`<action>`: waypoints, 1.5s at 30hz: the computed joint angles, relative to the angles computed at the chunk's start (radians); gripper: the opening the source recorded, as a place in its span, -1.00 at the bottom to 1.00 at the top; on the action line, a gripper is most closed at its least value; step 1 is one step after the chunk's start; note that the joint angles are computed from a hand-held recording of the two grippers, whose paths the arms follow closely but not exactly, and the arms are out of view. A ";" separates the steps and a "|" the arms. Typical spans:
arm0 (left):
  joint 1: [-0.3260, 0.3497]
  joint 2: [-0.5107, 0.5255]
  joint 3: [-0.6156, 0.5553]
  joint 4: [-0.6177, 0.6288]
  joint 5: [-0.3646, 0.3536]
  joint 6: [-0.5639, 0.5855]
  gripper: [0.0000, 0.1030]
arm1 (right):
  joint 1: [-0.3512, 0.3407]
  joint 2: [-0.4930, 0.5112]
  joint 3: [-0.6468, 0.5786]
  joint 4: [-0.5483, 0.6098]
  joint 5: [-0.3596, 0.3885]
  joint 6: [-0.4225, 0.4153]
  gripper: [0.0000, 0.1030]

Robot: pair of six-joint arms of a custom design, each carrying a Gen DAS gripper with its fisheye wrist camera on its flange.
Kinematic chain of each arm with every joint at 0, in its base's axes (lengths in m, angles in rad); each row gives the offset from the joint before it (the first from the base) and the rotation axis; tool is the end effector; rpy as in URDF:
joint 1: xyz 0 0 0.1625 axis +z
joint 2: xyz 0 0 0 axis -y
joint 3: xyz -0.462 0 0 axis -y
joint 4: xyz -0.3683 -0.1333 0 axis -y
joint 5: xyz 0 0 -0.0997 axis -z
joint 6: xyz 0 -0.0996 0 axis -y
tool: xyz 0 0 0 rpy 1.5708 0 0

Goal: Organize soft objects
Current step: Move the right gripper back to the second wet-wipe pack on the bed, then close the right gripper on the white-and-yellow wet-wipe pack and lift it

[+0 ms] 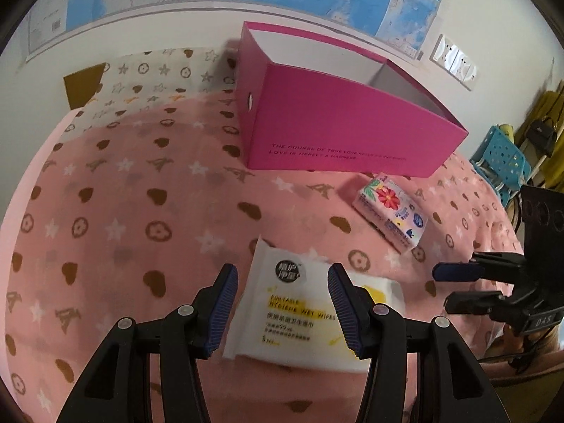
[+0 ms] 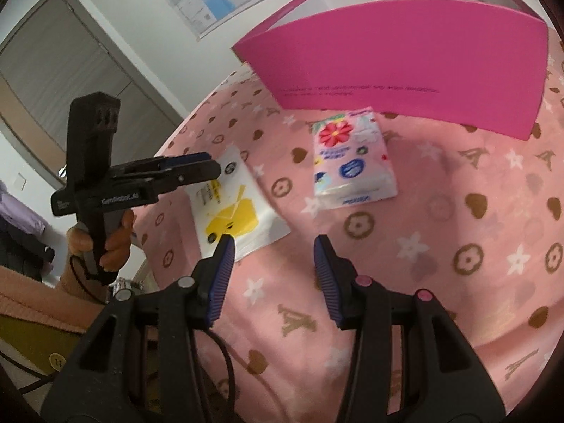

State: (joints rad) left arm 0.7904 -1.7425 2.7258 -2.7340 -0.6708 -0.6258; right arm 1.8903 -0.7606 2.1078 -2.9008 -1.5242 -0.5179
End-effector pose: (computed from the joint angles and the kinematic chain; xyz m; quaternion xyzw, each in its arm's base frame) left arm -0.0147 -0.3152 0.2681 0.0303 0.8971 -0.3418 0.2782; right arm 0.2925 -0.4450 0.0207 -0.4063 0.9134 0.0062 0.0240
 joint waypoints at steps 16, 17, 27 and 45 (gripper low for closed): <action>0.060 0.021 0.018 -0.104 -0.136 0.074 0.05 | 0.009 0.043 -0.015 0.079 0.064 0.020 -0.05; 0.055 0.021 0.019 -0.096 -0.134 0.068 0.05 | 0.003 0.042 -0.015 0.076 0.073 0.030 -0.05; 0.066 0.024 0.017 -0.123 -0.178 0.096 0.05 | -0.001 0.063 -0.035 -0.001 0.055 0.099 -0.15; -0.010 -0.045 0.026 -0.089 -0.165 0.051 -0.02 | 0.038 0.034 -0.027 -0.071 -0.001 0.013 -0.52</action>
